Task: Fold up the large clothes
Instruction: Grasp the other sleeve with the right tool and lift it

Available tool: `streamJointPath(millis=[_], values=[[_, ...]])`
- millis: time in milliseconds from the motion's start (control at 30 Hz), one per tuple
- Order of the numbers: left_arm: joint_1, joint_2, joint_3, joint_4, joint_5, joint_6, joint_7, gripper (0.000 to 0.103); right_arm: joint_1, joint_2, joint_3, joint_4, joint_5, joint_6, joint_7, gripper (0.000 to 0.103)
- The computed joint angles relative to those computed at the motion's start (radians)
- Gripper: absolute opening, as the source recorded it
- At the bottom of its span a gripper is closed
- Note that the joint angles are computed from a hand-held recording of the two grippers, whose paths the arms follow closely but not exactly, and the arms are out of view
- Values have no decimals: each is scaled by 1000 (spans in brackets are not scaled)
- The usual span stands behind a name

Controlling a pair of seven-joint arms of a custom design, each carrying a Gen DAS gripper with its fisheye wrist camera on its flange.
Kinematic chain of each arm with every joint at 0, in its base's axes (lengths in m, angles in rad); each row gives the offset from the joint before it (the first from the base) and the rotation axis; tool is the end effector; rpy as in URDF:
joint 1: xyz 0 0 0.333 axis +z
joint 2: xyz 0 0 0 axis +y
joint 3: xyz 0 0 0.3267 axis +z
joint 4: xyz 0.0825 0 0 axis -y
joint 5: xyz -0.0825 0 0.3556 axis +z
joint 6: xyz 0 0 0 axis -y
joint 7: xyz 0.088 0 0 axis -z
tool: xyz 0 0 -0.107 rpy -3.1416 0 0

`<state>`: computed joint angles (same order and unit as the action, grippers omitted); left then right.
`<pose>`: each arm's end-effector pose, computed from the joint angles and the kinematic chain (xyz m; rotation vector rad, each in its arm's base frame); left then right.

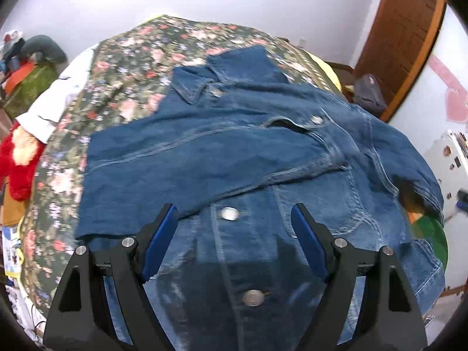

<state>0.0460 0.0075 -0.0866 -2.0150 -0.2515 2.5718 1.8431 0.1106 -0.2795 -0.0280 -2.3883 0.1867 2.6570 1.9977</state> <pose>0.5713 -0.0190 0.5323 -1.8050 2.0745 -0.6907 0.4664 0.0325 0.5124 -1.3384 2.2215 -0.2095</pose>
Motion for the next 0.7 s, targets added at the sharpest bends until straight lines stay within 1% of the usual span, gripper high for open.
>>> streamJointPath(millis=[100, 167, 267, 367, 433, 467, 500, 533, 567, 600, 633, 667, 700], values=[[-10, 11, -9, -2, -4, -15, 6, 79, 45, -13, -56, -86, 179, 28, -40, 103], [-15, 16, -13, -7, 14, -14, -1, 79, 86, -10, -101, -127, 340, 67, -99, 103], [-19, 18, -14, -16, 31, -11, -9, 79, 86, 9, -105, -139, 434, 133, -132, 103], [-19, 14, -14, -25, 25, -6, -10, 79, 101, 68, -127, -98, 553, 142, -203, 103], [-19, 11, -12, -31, 30, -1, -19, 79, 70, 107, -98, -72, 546, 157, -177, 96], [-17, 9, -10, -34, 36, 2, -24, 79, 54, 126, -81, -63, 519, 178, -157, 89], [-17, 8, -10, -37, 40, 4, -29, 79, 47, 141, -70, -50, 513, 197, -155, 81], [-16, 7, -9, -39, 44, 4, -33, 79, 48, 161, -66, -33, 525, 214, -171, 75], [-15, 6, -8, -40, 45, 3, -33, 79, 44, 171, -56, -26, 524, 235, -172, 64], [-14, 4, -7, -42, 52, 5, -40, 79, 35, 179, -45, -18, 494, 248, -152, 54], [-13, 2, -5, -45, 58, 9, -47, 79, 17, 182, -25, -14, 412, 272, -97, 48], [-12, -1, -4, -47, 59, 13, -52, 79, 3, 184, -9, -6, 330, 286, -49, 36], [-10, -4, -3, -49, 57, 15, -53, 79, -15, 185, 6, 4, 236, 292, 4, 29]])
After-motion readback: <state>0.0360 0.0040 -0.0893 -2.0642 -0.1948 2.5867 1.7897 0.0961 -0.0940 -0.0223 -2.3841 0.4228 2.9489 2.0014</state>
